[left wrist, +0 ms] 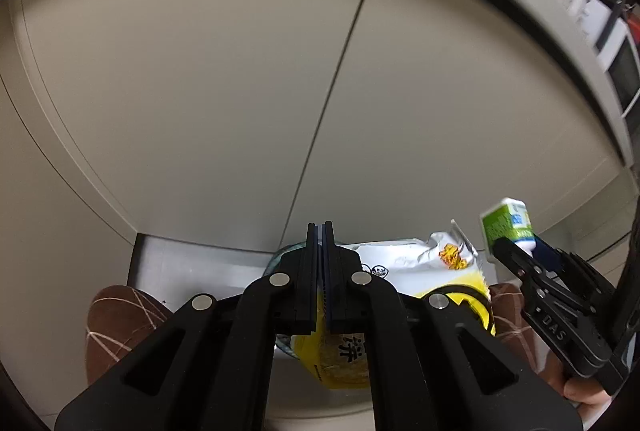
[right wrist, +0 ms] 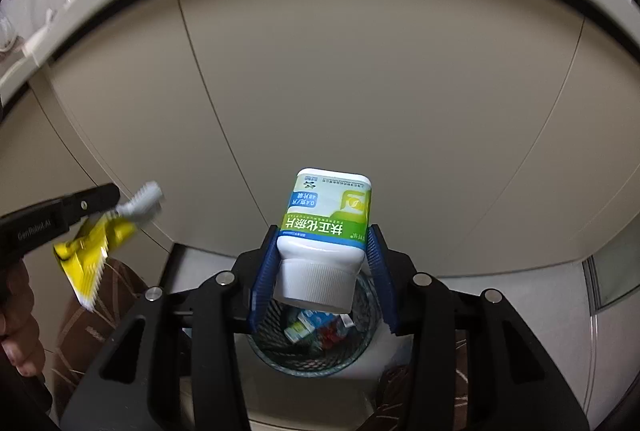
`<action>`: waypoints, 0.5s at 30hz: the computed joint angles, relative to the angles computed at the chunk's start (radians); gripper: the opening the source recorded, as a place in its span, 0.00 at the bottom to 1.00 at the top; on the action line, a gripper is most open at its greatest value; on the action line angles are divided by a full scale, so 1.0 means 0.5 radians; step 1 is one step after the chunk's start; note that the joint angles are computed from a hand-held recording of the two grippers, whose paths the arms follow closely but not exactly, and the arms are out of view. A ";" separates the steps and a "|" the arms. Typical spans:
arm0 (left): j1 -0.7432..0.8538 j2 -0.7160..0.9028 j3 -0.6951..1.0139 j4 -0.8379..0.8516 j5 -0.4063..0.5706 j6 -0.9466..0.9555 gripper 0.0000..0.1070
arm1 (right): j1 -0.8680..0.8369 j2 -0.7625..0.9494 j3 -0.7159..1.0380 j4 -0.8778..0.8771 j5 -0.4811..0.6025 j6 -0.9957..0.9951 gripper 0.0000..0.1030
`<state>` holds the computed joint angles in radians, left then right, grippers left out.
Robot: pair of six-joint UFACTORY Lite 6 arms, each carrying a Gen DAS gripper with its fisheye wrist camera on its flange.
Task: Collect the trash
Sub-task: 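Carry the snack bag and bottle down over the wastebasket with both tools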
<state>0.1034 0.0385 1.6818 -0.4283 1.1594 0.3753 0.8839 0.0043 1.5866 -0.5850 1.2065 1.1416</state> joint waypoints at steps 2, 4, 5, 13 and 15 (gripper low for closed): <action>-0.039 -0.007 -0.172 0.013 -0.160 0.044 0.01 | -0.065 -0.018 -0.154 0.051 -0.115 0.013 0.40; -0.112 0.045 -0.299 0.079 -0.278 0.032 0.01 | -0.144 -0.009 -0.296 0.107 -0.249 0.002 0.40; -0.141 0.095 -0.356 0.091 -0.325 0.019 0.01 | -0.188 0.012 -0.356 0.136 -0.312 -0.013 0.40; -0.395 0.464 -0.657 0.179 -0.880 -0.017 0.01 | -0.491 0.312 -0.617 0.339 -0.787 -0.184 0.40; -0.435 0.588 -0.683 0.175 -0.951 -0.018 0.01 | -0.561 0.388 -0.652 0.399 -0.883 -0.230 0.40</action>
